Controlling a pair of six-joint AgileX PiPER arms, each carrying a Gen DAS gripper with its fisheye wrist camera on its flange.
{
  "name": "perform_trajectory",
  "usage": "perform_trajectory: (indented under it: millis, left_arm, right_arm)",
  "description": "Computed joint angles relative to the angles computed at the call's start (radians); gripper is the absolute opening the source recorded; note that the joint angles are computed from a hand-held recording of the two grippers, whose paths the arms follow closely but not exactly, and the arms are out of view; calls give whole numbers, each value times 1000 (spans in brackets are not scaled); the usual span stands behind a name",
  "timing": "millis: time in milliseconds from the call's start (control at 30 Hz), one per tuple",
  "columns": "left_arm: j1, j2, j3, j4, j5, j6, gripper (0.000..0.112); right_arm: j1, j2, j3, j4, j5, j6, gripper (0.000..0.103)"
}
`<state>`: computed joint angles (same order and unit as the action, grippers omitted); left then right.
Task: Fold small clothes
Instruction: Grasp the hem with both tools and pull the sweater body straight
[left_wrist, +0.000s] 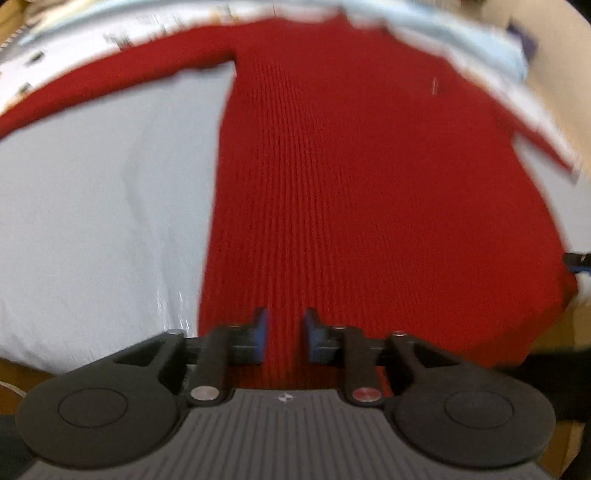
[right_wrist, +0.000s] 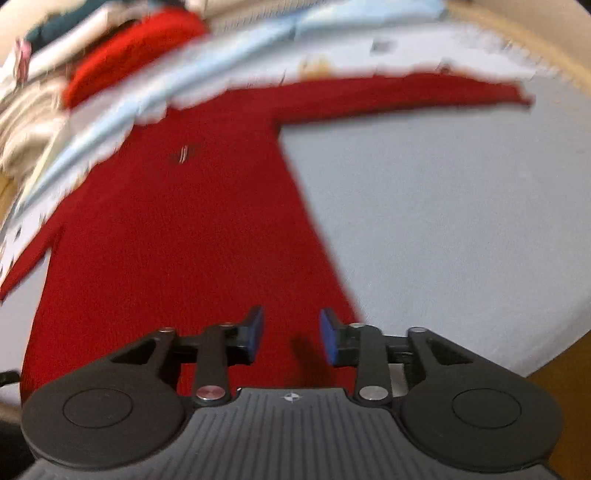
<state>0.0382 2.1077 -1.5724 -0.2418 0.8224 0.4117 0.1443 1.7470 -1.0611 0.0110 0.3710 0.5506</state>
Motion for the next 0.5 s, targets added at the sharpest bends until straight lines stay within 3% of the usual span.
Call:
perform_trajectory:
  millis: [67, 100, 167, 400, 500]
  left_arm:
    - [-22, 3, 19, 48, -32, -7, 39]
    - [-28, 1, 20, 59, -36, -13, 40]
    - [-25, -1, 31, 43, -40, -11, 43]
    - [-16, 35, -40, 52, -3, -16, 46]
    - [-15, 37, -39, 48, -4, -19, 46]
  right_arm:
    - [-5, 73, -66, 53, 117, -81, 41]
    - [4, 83, -77, 20, 132, -68, 41]
    - [29, 84, -96, -67, 135, 8, 43]
    - [20, 30, -24, -39, 58, -16, 46]
    - [17, 70, -64, -29, 105, -35, 47]
